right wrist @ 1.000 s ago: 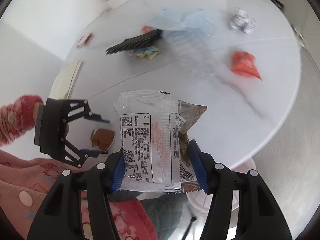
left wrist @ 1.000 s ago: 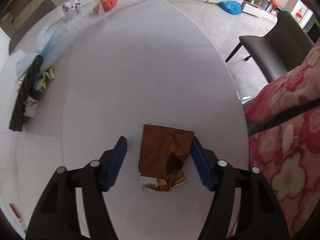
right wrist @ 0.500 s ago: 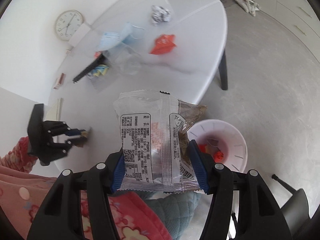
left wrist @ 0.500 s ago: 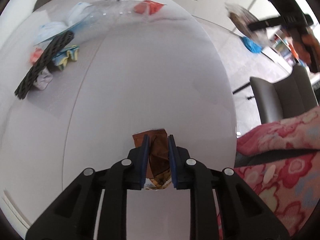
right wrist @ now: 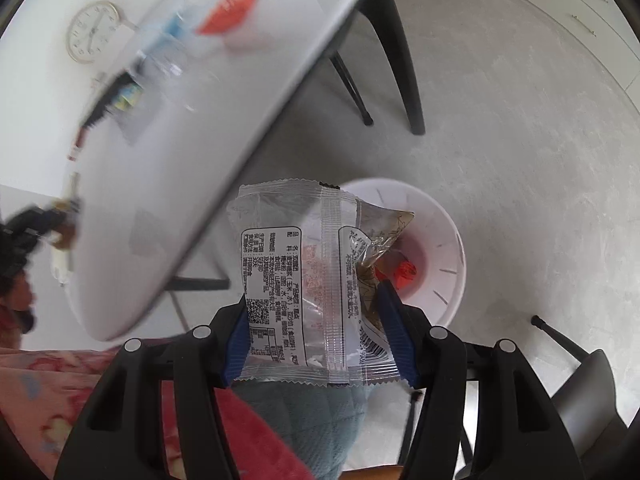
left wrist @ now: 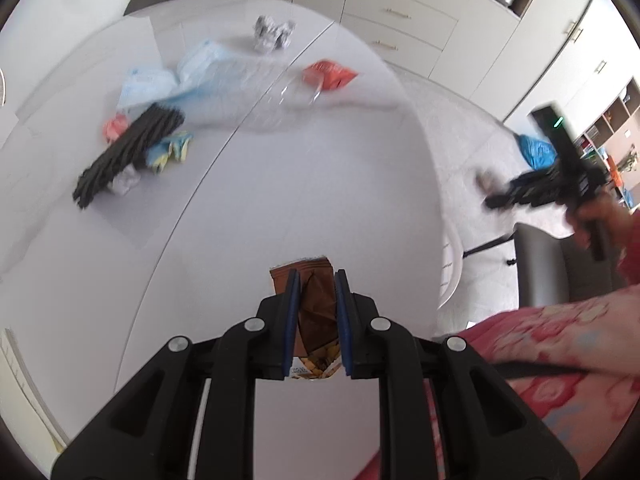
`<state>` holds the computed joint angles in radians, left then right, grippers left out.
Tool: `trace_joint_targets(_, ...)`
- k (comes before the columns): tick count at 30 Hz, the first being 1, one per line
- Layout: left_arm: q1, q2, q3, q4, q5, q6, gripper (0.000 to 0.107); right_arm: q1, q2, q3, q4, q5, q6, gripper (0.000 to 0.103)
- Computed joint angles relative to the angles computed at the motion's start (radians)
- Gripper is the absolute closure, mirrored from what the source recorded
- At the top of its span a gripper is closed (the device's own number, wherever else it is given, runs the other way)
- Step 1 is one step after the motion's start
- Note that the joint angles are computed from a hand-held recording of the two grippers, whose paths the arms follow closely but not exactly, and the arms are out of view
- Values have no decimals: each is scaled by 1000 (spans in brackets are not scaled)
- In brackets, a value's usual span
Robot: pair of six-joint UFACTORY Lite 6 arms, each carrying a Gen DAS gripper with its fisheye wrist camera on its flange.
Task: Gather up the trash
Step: 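Carry both packets to the white bin and open both grippers, then grasp the black mesh sponge with the left gripper while the right grasps the plastic bottle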
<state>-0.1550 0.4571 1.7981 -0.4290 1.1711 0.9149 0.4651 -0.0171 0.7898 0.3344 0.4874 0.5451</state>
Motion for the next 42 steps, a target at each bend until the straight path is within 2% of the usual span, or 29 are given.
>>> trace_joint_targets(2, -55, -18, 8, -19, -2, -49, 89, 4, 98, -9, 47, -44, -67, 41)
trace_joint_targets(5, -164, -28, 29, -40, -18, -129, 89, -12, 200, -17, 195, -84, -223, 20)
trace_joint_targets(8, -287, -3, 66, -32, -51, -212, 89, -25, 172, -67, 168, -90, -189, 14)
trace_joint_targets(10, -372, 38, 111, -30, -55, -268, 89, -37, 81, -131, 126, -82, -136, 10)
trace_joint_targets(13, -491, 108, 170, -12, -72, -337, 89, -51, -106, -215, -64, -3, 58, 6)
trace_joint_targets(17, -611, 204, 239, 23, -79, -406, 89, -92, -416, -297, -229, 175, 231, 5)
trace_joint_targets(19, -645, 242, 262, 44, -80, -428, 89, -117, -534, -314, -255, 245, 260, 5)
trace_joint_targets(20, -660, 272, 290, 56, -68, -444, 86, -125, -592, -320, -273, 277, 276, 5)
trace_joint_targets(22, -683, 348, 376, 75, -20, -480, 62, -145, -657, -312, -288, 318, 275, 5)
trace_joint_targets(23, -693, 351, 373, 90, -29, -503, 46, -156, -679, -304, -290, 331, 268, 4)
trace_joint_targets(26, -697, 331, 340, 98, -42, -506, 29, -176, -696, -276, -290, 344, 256, 3)
trace_joint_targets(30, -690, 312, 340, 100, -33, -525, 20, -180, -669, -246, -292, 332, 246, 3)
trace_joint_targets(33, -660, 300, 351, 113, -30, -533, 18, -153, -622, -202, -311, 319, 261, 3)
trace_joint_targets(37, -594, 229, 338, 185, -69, -541, 16, -82, -502, -76, -363, 292, 307, 3)
trace_joint_targets(42, -437, 235, 463, 311, -95, -517, 12, 1, -278, 167, -410, 244, 308, 3)
